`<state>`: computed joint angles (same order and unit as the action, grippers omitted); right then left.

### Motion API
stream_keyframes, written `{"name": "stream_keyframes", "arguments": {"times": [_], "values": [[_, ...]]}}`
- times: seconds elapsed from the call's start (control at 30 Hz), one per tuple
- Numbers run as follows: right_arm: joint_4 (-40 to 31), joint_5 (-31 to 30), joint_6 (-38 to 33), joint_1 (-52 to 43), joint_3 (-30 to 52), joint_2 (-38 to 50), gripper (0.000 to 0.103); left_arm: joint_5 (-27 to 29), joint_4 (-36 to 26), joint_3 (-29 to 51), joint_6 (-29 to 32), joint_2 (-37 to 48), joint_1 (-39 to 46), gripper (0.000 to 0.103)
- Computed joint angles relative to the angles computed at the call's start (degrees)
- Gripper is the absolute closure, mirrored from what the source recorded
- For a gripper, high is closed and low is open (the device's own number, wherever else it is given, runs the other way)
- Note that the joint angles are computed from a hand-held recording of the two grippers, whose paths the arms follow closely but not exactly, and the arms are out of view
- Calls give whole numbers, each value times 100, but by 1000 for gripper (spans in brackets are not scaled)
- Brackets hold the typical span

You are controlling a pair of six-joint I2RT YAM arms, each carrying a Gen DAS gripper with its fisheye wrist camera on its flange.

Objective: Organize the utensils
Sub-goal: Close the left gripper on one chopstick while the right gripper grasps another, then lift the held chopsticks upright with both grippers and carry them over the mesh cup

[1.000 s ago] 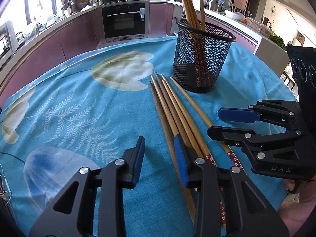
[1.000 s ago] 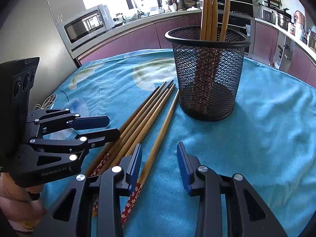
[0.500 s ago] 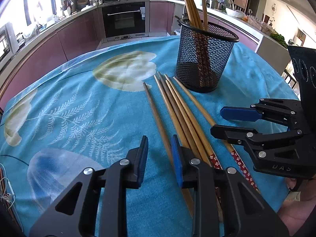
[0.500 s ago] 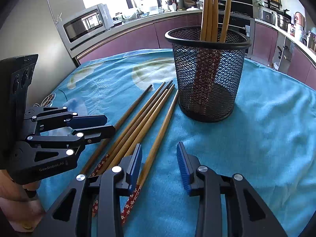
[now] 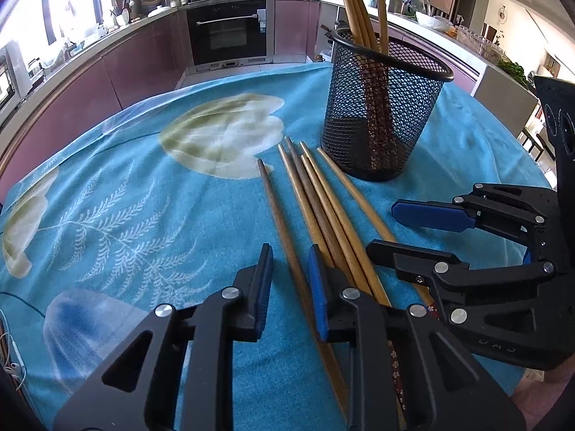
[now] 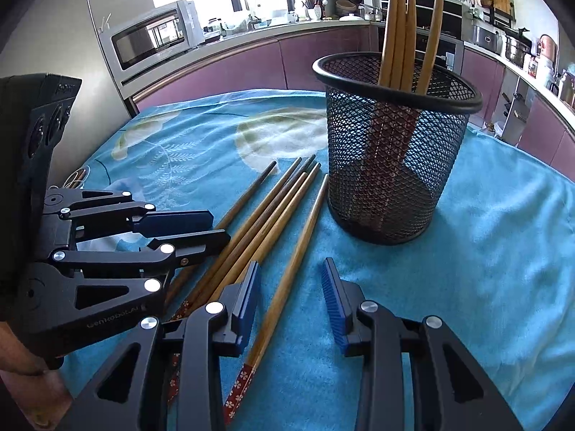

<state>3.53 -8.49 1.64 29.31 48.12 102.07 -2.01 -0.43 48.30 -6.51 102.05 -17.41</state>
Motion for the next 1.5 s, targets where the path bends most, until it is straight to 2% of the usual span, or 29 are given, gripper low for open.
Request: {"name": "stream_keyframes", "arguments": {"times": [0.1, 0.2, 0.3, 0.6, 0.8, 1.27, 1.5], "values": [[-10, 30, 60, -32, 24, 16, 80, 3, 27, 34, -94, 43, 5, 86], [-3, -126, 103, -135, 24, 26, 84, -41, 78, 40, -217, 68, -4, 90], [-28, -325, 156, -236, 45, 50, 94, -168, 123, 37, -312, 86, -64, 92], [-38, -1000, 289, -581, -31, 7, 96, -164, 136, -34, -706, 13, -36, 95], [13, -1242, 229, -678, -216, -210, 97, -88, 154, -192, -718, -234, 12, 95], [9, -1755, 150, -848, -599, -1061, 97, 434, -29, -636, -660, -1449, 161, 96], [71, -1881, 169, -1068, -740, -1455, 97, 894, -223, -711, -674, -2089, 279, 96]]}}
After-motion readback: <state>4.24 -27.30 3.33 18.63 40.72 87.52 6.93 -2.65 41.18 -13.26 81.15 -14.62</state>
